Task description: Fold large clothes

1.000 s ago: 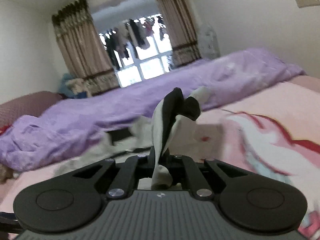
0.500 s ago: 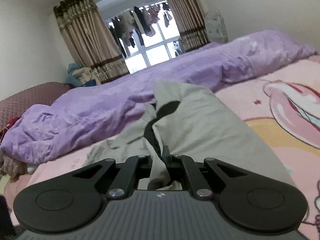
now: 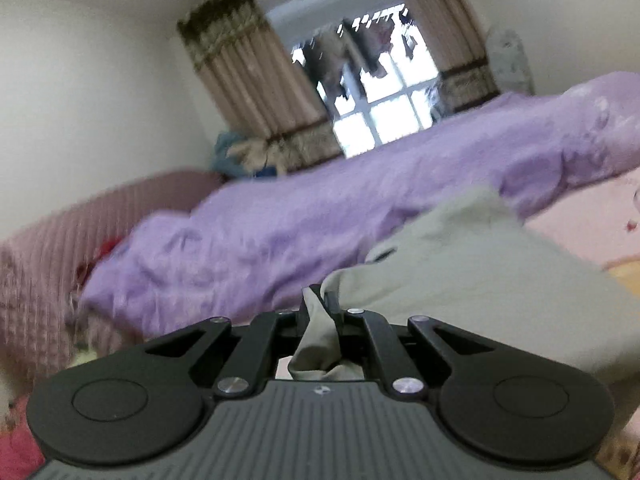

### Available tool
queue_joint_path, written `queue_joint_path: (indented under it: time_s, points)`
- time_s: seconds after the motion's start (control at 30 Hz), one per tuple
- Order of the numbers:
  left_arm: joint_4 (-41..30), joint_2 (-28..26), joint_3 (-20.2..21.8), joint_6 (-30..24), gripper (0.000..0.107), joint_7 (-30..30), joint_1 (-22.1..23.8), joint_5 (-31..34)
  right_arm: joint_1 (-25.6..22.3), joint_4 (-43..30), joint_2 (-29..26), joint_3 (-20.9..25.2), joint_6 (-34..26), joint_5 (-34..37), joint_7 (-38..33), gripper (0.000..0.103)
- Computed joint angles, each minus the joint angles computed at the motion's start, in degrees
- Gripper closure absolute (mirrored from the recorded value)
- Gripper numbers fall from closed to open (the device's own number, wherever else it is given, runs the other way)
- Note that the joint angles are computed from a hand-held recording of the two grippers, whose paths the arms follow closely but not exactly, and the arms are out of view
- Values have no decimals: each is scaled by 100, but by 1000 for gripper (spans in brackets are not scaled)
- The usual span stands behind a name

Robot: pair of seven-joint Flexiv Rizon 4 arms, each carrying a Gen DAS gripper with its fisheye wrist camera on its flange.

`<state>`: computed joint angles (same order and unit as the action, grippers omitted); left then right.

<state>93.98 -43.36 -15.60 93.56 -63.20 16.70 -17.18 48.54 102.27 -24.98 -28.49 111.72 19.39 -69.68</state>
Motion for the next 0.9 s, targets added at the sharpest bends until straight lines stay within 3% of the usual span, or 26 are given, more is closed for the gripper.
queue_joint_path:
  time_s: [0.23, 0.33, 0.4, 0.43, 0.53, 0.67, 0.77, 0.9]
  points:
    - [21, 17, -55, -96, 4, -60, 102, -131, -333, 270, -271, 493, -182, -286, 384, 99]
    - [-11, 12, 27, -83, 4, -61, 42, -108, 70, 243, -205, 56, 56, -307, 237, 99]
    - [-55, -10, 105, -86, 4, -97, 3, -122, 196, 13, -105, 24, 67, 73, -244, 98]
    - [-49, -1, 135, -78, 4, -134, -2, -142, 20, 9, -46, 163, 184, -288, 63, 99]
    - [-74, 22, 384, -81, 4, -320, -131, -205, -587, -170, 62, 888, -22, -471, 124, 99]
    - [-195, 10, 1051, -215, 4, -659, -538, -213, -723, 42, -169, 1054, -327, -494, 380, 99]
    - [-224, -5, 1086, -310, 4, -685, -549, -147, -672, 249, -398, 1005, -259, -605, 596, 99]
    - [-308, -40, 1324, -427, 4, -734, -743, -15, -1112, 296, -343, 1513, -176, -813, 958, 99]
